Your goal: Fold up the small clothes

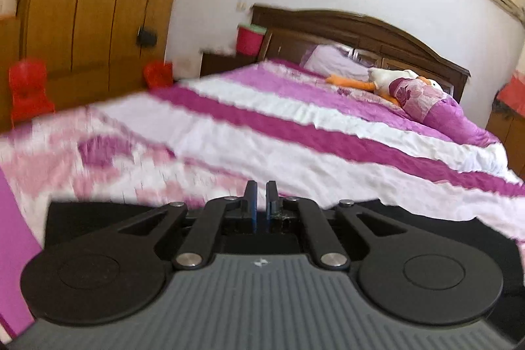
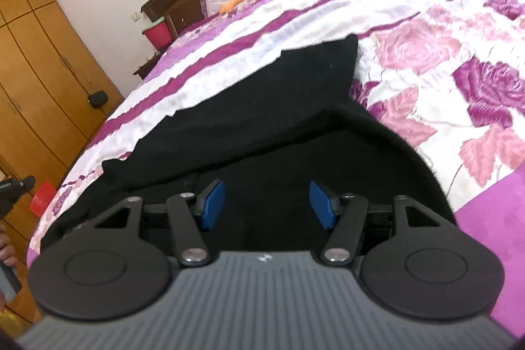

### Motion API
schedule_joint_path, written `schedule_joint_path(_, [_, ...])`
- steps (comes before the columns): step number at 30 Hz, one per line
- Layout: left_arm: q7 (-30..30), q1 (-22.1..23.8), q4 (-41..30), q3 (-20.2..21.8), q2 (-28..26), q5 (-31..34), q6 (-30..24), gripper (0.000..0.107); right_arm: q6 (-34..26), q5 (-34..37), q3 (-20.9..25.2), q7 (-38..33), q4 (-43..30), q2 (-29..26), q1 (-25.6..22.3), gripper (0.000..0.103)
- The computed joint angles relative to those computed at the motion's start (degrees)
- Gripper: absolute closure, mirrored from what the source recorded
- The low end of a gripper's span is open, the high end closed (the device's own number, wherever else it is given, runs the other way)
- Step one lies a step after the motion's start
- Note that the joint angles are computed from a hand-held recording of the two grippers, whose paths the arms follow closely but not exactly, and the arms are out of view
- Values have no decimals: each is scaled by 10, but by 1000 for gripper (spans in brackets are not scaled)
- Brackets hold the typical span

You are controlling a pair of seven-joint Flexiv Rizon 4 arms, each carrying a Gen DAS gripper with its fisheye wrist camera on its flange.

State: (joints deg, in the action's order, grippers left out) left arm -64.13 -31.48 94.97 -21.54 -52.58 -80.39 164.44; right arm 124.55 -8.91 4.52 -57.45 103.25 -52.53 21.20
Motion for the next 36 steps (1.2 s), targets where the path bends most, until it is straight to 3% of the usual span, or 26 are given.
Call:
schedule_joint_path(2, [-62, 6, 23, -11, 8, 0, -22, 93, 9, 19, -11, -7, 6, 5, 13, 41])
schedule_joint_path(3, [-95, 9, 37, -13, 12, 1, -35, 78, 11, 25, -14, -10, 7, 7, 17, 41])
schedule_joint_path(4, [-126, 8, 50, -13, 13, -1, -43, 56, 13, 28, -15, -12, 8, 8, 18, 41])
schedule_joint_path(6, [-171, 3, 50, -10, 3, -19, -39, 32, 18, 34, -16, -16, 10, 9, 21, 41])
schedule_joint_path(7, [-186, -1, 43, -10, -5, -34, -30, 25, 21, 35, -15, -18, 12, 10, 21, 41])
schedule_joint_path(13, [-332, 15, 75, -7, -15, -42, -48, 21, 24, 33, -9, -24, 18, 11, 18, 41])
schedule_joint_path(18, [-491, 33, 110, 21, -21, -7, -72, 21, 15, 47, -17, -28, 17, 11, 29, 41])
schedule_joint_path(24, [-466, 56, 81, 24, -34, -27, -58, 25, -3, 66, -28, -31, 13, 11, 42, 41])
schedule_joint_path(26, [-460, 66, 92, 22, -24, -28, -70, 53, -3, 70, -28, -31, 15, 12, 42, 41])
schedule_joint_path(27, [-461, 72, 105, 23, -16, -20, -83, 80, -2, 71, -28, -32, 16, 12, 42, 41])
schedule_joint_path(28, [-470, 76, 122, 27, -6, -8, -96, 97, 0, 73, -29, -33, 17, 13, 42, 41])
schedule_joint_path(31, [-481, 67, 153, 53, 7, 27, -95, 100, 6, 75, -26, -33, 19, 12, 39, 41])
schedule_joint_path(36, [-395, 44, 140, 68, 21, 47, -67, 100, 9, 65, -18, -28, 19, 10, 31, 41])
